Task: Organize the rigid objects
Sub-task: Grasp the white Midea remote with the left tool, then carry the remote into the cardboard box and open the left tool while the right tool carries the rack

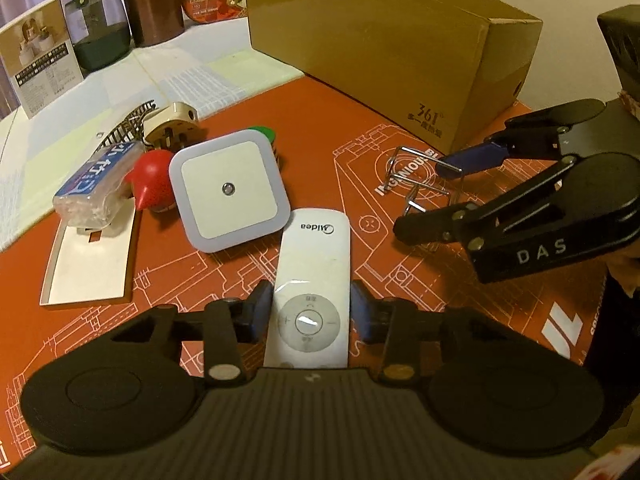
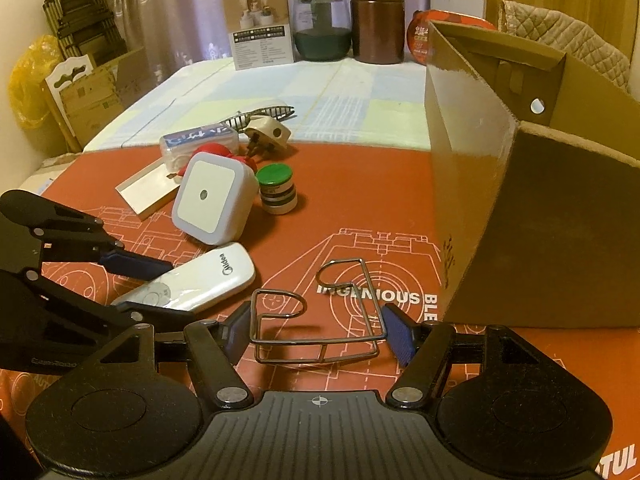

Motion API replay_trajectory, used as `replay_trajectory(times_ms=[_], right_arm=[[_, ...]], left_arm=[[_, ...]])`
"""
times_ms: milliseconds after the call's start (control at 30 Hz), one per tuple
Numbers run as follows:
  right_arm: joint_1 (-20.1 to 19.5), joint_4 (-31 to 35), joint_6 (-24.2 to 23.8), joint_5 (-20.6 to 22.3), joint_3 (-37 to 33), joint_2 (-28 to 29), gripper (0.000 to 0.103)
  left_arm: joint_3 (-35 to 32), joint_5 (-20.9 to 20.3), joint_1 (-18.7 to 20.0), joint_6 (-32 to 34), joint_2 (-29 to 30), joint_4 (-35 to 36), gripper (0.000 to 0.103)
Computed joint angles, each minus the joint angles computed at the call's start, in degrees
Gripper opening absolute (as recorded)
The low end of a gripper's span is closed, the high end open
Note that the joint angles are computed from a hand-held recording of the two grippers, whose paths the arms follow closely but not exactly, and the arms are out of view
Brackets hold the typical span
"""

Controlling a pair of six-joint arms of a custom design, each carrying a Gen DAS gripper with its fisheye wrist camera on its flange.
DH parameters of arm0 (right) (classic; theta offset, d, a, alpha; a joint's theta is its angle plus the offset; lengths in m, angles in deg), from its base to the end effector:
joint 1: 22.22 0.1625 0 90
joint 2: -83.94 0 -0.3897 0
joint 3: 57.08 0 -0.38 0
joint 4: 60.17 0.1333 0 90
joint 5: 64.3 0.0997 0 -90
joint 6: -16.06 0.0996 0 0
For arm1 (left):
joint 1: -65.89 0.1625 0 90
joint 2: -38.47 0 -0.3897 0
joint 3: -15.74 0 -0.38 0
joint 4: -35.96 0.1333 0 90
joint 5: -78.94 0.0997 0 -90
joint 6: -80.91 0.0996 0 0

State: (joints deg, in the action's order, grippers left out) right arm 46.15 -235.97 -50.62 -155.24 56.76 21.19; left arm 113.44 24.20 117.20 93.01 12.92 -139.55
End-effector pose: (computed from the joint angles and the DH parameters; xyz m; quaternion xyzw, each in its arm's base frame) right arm -0.0825 -0.5652 0.1882 0.3634 -0.8826 0.2086 0.2134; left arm -0.2161 -0.5750 -0.0872 0.3741 0.8702 -0.1771 0.2673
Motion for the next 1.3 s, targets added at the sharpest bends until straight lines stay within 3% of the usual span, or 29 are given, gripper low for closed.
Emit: replay_trajectory(times_ms=[300,567,833,1033,1300], right_arm=[[0.42,-2.15,-0.94,0.10,1.60,-0.75,0.065],[-0.30,-3.16,-0.37,4.41,4.76,-4.48,0.065],[-0.35,-2.03,1.04,12.34,8.39,-12.02,0.065],[1.53,0.74,5.19,15.67,4.67,-17.03,0.065],[1.49,4.35,10.68,10.74,-8.51,-13.62,0.065]], left_arm=[[1.76,0.47,-1.51,-2.40,-0.68,0.75,0.036],[4.98,2.36,-3.21,-5.76,-2.84,-1.78,0.036],[6.39,7.48,-7.48,-11.35,-5.57,-3.69,0.036],[0.71,7.96,-10.92,-11.15,-4.60,-3.39,0.036],[-16.37,4.90,-11.86,-8.95,3.97,1.49,0.036]])
